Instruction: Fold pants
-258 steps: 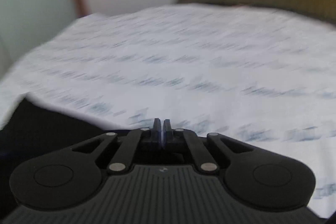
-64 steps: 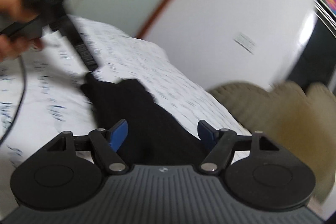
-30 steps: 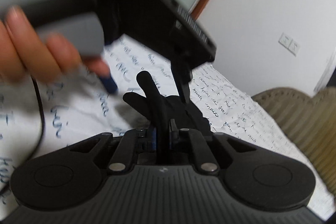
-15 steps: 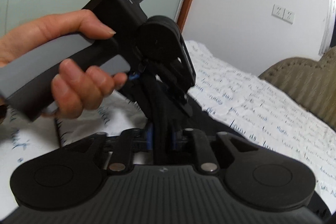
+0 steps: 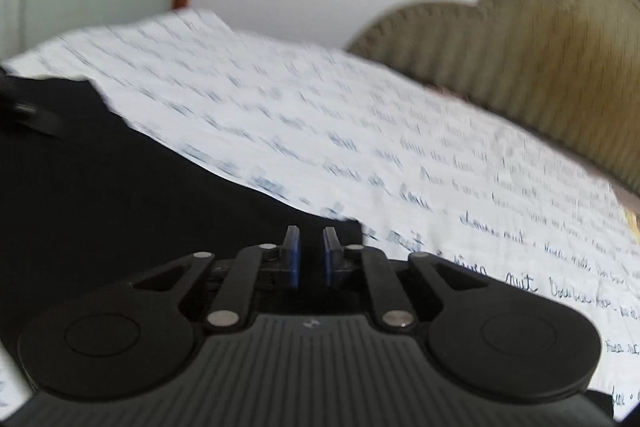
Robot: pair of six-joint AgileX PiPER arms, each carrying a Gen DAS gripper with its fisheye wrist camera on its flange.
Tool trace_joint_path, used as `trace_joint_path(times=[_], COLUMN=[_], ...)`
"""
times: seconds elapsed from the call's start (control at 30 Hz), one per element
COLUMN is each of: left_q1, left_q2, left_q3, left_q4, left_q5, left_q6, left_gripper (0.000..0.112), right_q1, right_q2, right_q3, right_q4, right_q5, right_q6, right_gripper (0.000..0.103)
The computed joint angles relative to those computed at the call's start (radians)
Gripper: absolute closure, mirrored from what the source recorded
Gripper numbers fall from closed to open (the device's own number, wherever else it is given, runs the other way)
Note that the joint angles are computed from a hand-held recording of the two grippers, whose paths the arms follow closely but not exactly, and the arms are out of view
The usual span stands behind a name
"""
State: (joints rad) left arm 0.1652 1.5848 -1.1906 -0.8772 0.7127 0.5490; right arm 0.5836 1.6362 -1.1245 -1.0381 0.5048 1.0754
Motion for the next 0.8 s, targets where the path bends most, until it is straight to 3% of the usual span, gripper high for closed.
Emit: trace_joint_path(times=[0.1, 0.17, 0.3, 0.43, 0.53, 0.6, 0.7, 0.8], left_q1=[-0.01, -0.01, -0.017, -0.031, -0.022, -0.012, -0.008, -0.001], left_q2=[-0.012, -0.02, -0.03, -0.037, -0.025, -0.014, -0.014, -0.027], left_q3=[0.008, 0.008, 0.008, 0.017, 0.002, -0.016, -0.027, -0.026], left_q4=[0.017, 0.019, 0.028, 0.032, 0.036, 0.042, 0.049, 0.033], left_q5=[-0.014, -0.01, -0.012, -0.035, -0.013, 0.014, 0.035, 0.055], left_q6=[-0.002, -0.002, -0.007, -0.004, -0.021, -0.045, -0.062, -0.059], left_gripper=[0.096, 0.096, 0.096, 0.096, 0.096, 0.096, 0.096, 0.096], right_q1=[-0.071, -0.084, -0.036, 0.035, 0.203, 0.363, 0.51, 0.569], right_q2=[0.122, 0.149, 0.021, -0.157, -0.215, -0.187, -0.099, 0.029], right_q3=[-0.112, -0.129, -0.003, 0.161, 0.228, 0.23, 0.186, 0.08], right_q4=[0.167, 0.172, -0.025, -0.095, -0.211, -0.343, -0.427, -0.421], right_q5=[0.007, -0.02, -0.022, -0.09, -0.028, 0.089, 0.166, 0.217], right_q6=[-0.193, -0.171, 0.036, 0.183, 0.317, 0.435, 0.45, 0.349], right_gripper=[0.094, 0.094, 0.094, 0.09, 0.072, 0.038, 0.033, 0.033])
